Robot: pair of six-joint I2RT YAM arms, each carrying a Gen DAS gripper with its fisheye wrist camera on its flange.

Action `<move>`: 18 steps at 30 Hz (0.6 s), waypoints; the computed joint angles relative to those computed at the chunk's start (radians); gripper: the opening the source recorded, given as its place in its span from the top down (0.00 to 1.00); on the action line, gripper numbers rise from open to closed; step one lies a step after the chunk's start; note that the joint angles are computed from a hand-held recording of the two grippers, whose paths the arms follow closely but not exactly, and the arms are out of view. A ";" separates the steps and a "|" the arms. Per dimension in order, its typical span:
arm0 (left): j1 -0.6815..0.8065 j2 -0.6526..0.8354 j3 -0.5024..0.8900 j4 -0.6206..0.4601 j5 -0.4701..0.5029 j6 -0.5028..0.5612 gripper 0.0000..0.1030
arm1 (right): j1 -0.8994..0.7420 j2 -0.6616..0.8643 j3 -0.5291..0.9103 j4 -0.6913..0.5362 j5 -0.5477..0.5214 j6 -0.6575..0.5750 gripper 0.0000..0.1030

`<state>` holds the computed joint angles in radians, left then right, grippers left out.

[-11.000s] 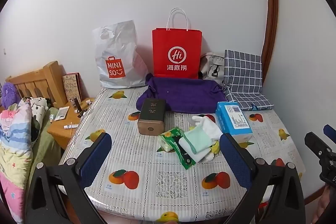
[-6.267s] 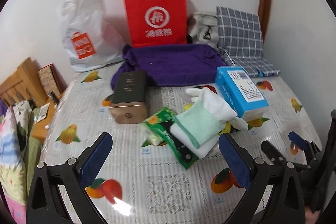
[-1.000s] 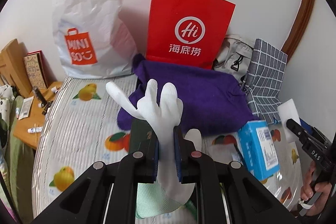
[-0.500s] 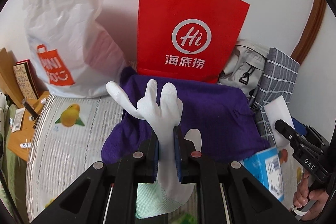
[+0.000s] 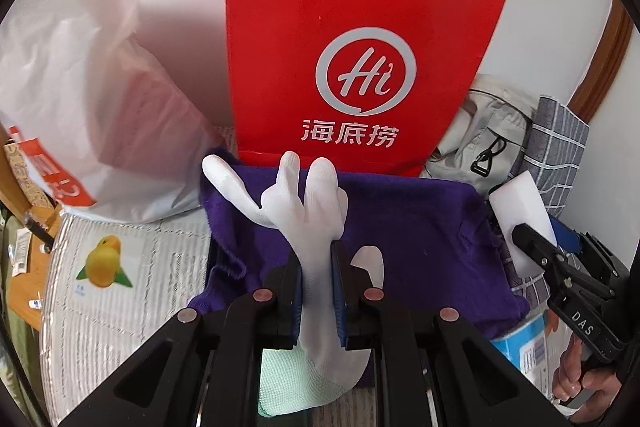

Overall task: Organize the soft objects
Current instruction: 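Lower the glove onto the purple towel and open the left gripper while the right releases the sponge there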

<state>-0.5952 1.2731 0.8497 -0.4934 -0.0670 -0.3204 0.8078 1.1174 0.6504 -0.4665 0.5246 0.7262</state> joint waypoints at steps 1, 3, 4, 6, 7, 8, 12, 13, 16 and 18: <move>0.006 0.015 0.002 0.011 0.008 0.003 0.88 | -0.022 0.011 -0.012 0.025 -0.021 -0.013 0.48; 0.023 0.060 0.012 0.036 0.035 0.002 0.88 | -0.046 0.026 -0.033 0.064 -0.044 -0.023 0.48; 0.035 0.081 0.017 0.046 0.054 -0.001 0.88 | -0.057 0.036 -0.045 0.085 -0.055 -0.027 0.48; 0.063 0.125 0.024 0.076 0.108 -0.010 0.88 | -0.075 0.053 -0.065 0.118 -0.073 -0.030 0.48; 0.074 0.145 0.027 0.087 0.129 -0.012 0.87 | -0.095 0.076 -0.071 0.136 -0.098 -0.036 0.48; 0.083 0.165 0.027 0.103 0.147 -0.016 0.87 | -0.113 0.097 -0.072 0.150 -0.122 -0.049 0.48; 0.098 0.224 0.044 0.109 0.147 -0.004 0.88 | -0.162 0.169 -0.083 0.210 -0.199 -0.071 0.48; 0.101 0.230 0.041 0.118 0.146 -0.005 0.88 | -0.169 0.184 -0.086 0.223 -0.217 -0.076 0.48; 0.111 0.269 0.042 0.146 0.179 -0.017 0.88 | -0.177 0.204 -0.093 0.237 -0.240 -0.068 0.48; 0.119 0.298 0.047 0.156 0.197 -0.021 0.88 | -0.187 0.206 -0.101 0.252 -0.257 -0.067 0.48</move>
